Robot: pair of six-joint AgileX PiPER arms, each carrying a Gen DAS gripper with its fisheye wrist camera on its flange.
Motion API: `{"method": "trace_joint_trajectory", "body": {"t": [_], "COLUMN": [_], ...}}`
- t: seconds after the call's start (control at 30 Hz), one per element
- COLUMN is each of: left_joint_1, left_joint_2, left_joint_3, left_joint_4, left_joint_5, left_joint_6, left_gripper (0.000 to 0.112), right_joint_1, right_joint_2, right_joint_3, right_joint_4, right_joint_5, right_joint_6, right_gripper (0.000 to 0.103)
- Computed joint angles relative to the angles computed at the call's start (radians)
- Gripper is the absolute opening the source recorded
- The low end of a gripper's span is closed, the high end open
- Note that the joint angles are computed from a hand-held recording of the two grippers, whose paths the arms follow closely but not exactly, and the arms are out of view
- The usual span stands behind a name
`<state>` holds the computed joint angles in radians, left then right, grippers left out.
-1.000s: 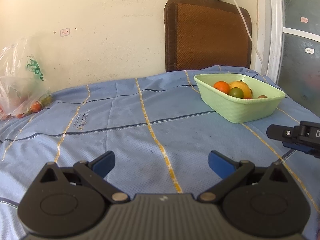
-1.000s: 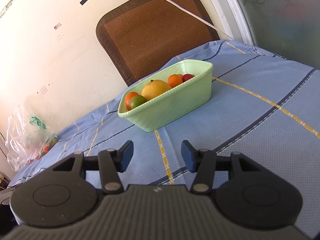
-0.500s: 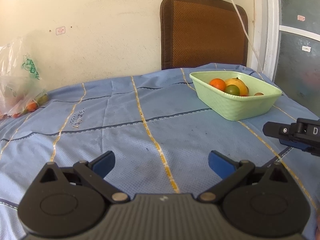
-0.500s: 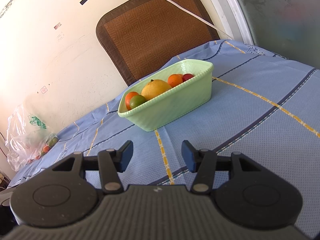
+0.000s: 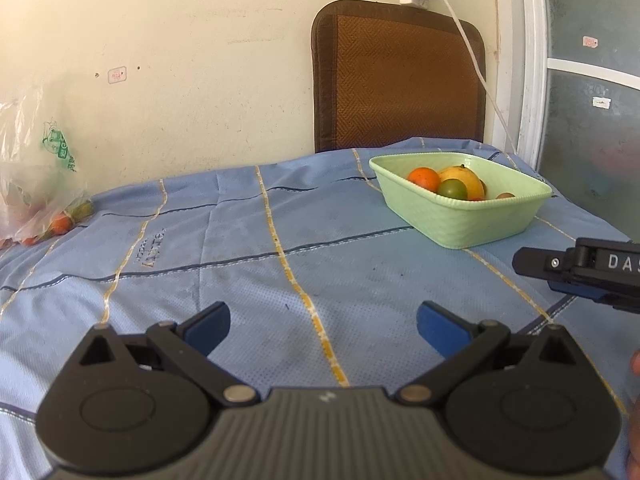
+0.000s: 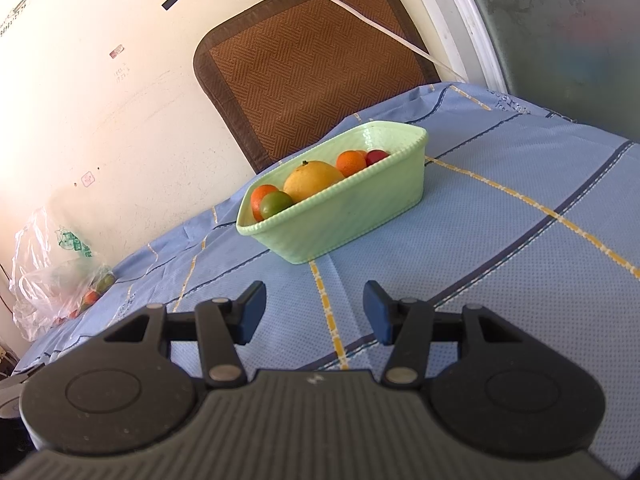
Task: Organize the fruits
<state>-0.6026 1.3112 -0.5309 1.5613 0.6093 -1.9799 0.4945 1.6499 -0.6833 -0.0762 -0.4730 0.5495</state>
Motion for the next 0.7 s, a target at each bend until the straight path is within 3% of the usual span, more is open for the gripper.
{"method": "trace_joint_trajectory", "body": {"t": [0.7], "left_joint_1": [0.060], "left_joint_2": [-0.020], "left_joint_3": [0.003], "left_joint_4": [-0.020], "left_joint_5": [-0.086], "left_joint_6": [0.019], "left_gripper": [0.103], "right_joint_1": [-0.003], "right_joint_2": [-0.004], "right_joint_3": [0.003], "right_joint_4": [-0.004], "right_joint_5": [-0.003], "right_joint_6": [0.001], "right_gripper": [0.057]}}
